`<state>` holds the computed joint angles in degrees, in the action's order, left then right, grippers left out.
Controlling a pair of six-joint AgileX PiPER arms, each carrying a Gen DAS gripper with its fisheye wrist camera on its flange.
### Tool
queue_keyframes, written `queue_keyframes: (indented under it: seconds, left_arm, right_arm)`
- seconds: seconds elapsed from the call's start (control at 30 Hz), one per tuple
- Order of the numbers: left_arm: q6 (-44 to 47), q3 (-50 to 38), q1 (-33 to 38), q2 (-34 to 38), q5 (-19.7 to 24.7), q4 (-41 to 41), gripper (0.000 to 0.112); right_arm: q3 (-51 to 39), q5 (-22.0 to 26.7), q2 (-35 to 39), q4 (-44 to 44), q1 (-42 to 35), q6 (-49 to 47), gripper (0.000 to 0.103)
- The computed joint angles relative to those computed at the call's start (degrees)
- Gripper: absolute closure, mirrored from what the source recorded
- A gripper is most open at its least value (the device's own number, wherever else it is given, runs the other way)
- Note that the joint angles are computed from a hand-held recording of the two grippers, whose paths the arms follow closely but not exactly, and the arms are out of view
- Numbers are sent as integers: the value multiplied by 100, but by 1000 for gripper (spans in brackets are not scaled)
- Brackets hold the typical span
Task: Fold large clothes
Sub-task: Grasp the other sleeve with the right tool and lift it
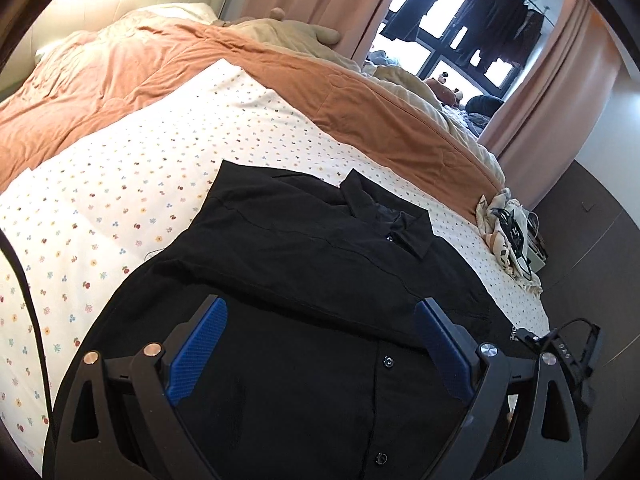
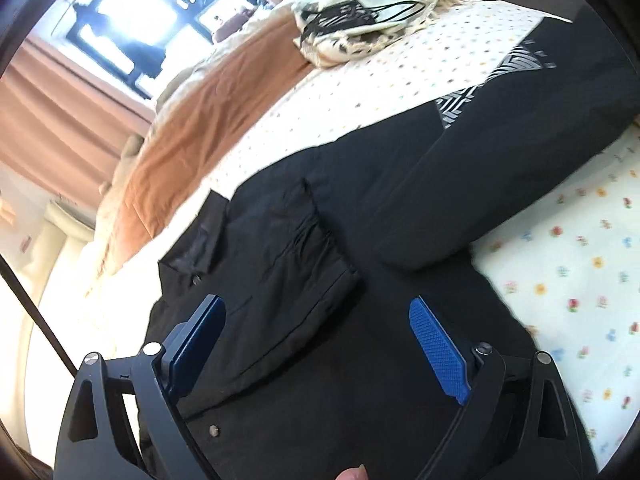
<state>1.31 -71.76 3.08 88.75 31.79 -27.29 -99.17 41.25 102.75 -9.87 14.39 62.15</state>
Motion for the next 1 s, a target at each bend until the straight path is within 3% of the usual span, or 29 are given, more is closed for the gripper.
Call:
queue_keyframes:
  seconds: [0.23,0.4,0.47,0.53,0.9,0.97,1.0]
  left_arm:
    - [-181,3,-190,-38,-100,315,15]
    - [-365,-4,-257,-11,-135,519,15]
    - [-426,-14,-295,14,-135,598,15]
    - [-471,-44,-327,55,-123,645,15]
    - [-884,-121,-540,232,-109,1204,15]
    - [-863,-133,-557,259,-95,1197,15]
    - [-852,-142,-562,271,-86,1189,15]
  right_arm:
    - [1671,-303,-1354,-1198,-192,1388,10]
    - [2339,-99,-2014,-1988,-447,2145,10]
    - [2402,-6,-2094,-2150,-509,2178,13]
    - [2472,25,-2183,-2134,-661,2009,23]
    - [2817,-462,-2353,-1991,-1106,1618,27]
    - [2863,-652,-2354,-2013,-1134,1546,42]
    - [2851,-749,-2313,-1820,-1240,1275,60]
